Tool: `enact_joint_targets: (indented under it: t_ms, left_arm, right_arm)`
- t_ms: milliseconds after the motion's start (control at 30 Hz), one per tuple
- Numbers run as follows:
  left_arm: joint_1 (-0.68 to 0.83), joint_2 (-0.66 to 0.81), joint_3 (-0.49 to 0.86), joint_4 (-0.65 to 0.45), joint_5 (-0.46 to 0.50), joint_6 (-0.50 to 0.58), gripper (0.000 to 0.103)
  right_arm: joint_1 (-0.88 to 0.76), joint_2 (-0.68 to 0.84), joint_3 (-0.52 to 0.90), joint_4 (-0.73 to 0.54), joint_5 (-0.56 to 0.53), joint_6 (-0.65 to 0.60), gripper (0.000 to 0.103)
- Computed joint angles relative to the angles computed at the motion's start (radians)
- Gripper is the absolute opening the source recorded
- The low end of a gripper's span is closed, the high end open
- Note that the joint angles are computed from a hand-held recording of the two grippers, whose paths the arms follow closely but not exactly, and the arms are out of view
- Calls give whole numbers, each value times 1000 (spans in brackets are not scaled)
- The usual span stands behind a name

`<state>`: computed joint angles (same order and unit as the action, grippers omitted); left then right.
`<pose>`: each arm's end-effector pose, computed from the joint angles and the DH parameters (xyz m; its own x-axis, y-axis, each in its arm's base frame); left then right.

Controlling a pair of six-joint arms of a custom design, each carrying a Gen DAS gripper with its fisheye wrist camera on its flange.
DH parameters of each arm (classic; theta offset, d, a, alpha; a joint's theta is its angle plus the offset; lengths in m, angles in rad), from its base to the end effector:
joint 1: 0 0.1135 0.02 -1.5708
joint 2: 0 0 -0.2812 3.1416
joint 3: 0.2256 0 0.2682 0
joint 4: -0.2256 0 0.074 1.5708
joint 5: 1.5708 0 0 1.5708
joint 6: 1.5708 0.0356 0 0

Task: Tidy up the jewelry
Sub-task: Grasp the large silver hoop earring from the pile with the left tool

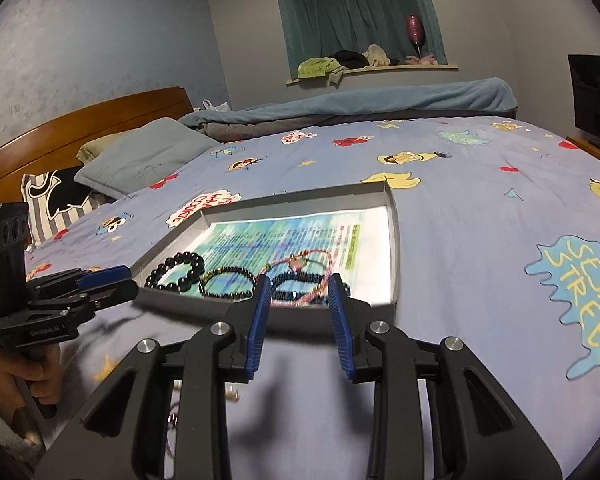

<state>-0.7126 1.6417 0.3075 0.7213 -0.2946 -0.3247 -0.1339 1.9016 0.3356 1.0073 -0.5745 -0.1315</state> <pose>0.1943 -0.1543 0.0918 -0.5548 0.0759 -0.8285 0.2838 0.9534 -0.1027 0.2609 -0.0156 0.0633 -0.4756 -0.0470 -0.8784 -0.4105 0.8950 0.1744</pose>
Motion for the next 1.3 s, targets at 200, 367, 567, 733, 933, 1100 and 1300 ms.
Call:
enact_joint_targets:
  t_ms: [200,367,567,733,933,1100,1300]
  left_arm:
    - [-15,-44,-62,21,-13,-18,52]
    - [-46,-65,-108,38,-30,-56,53]
    - [-182,-86,-153,52,-119,-101,53]
    - [-284,-25,-140,73,-183,-105,53]
    - [-330,67,-97,87,-189,-92,53]
    - [-360,107,-63,84,-207,-66,53]
    - [-395,141,-26,54,-253,-51,66]
  right_arm:
    - [-31,9,-42,26,-32,-5,30]
    - [-48,10,-84,44,-72,-29,30]
    - [-44,6,-121,43,-83,-74,30]
    - [-62,16,-139,64,-94,-86,30]
    - [-67,30,-161,81,-95,-128,30]
    - [-71,37,-173,91,-99,-152,30]
    - [-77,35,-171,82,-104,-158,30]
